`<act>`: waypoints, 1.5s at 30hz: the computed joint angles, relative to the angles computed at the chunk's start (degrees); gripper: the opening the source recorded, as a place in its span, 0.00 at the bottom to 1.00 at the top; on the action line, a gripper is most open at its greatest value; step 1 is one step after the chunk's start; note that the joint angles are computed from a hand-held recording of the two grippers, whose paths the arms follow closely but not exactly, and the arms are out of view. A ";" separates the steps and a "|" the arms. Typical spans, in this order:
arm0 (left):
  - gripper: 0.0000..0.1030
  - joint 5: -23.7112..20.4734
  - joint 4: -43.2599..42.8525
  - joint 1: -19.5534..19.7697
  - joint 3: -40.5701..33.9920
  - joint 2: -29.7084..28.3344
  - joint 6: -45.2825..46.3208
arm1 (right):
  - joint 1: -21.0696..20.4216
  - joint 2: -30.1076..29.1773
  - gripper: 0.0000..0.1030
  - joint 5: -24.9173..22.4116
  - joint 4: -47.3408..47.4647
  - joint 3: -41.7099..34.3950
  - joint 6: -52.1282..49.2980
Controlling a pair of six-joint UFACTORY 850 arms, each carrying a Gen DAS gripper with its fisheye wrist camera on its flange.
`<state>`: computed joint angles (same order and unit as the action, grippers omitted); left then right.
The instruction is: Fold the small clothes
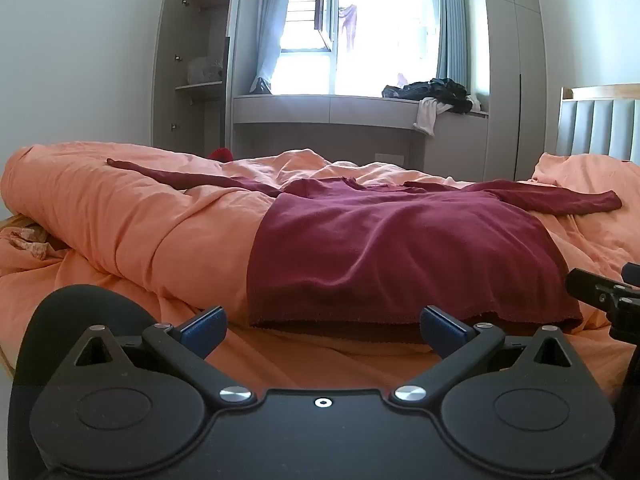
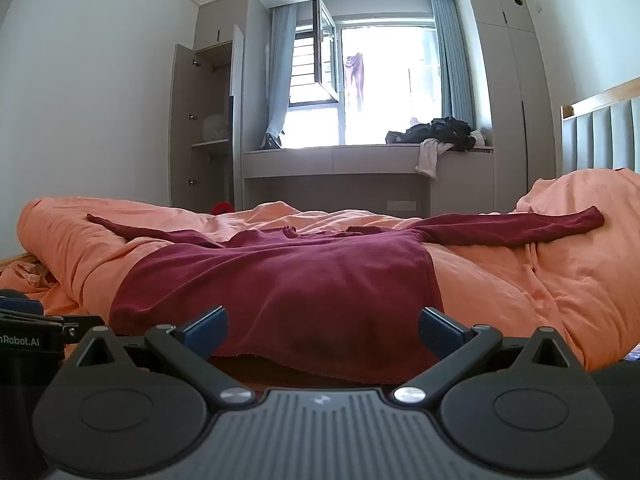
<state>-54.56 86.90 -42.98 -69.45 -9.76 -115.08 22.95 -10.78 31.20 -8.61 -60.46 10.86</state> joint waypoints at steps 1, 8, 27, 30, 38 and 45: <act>1.00 0.00 0.00 0.00 0.00 0.00 0.00 | 0.03 0.00 1.00 0.42 0.39 0.12 -0.42; 1.00 0.18 -0.11 0.03 0.02 0.04 0.07 | -0.01 0.06 1.00 0.20 0.39 0.16 -0.35; 1.00 -0.59 -0.33 -0.31 -0.08 0.23 0.32 | 0.14 0.12 1.00 0.34 0.58 0.23 -0.44; 1.00 -0.65 -0.33 -0.34 -0.09 0.22 0.33 | 0.16 0.14 1.00 0.32 0.65 0.24 -0.51; 1.00 -0.63 -0.33 -0.37 -0.03 0.28 0.35 | 0.13 0.15 1.00 0.35 0.52 0.26 -0.49; 1.00 -0.66 -0.29 -0.37 -0.05 0.25 0.41 | 0.16 0.18 1.00 0.39 0.61 0.29 -0.57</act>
<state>-55.22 86.61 -43.35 -69.50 -9.52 -114.67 23.11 -10.60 31.58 -8.00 -60.16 10.28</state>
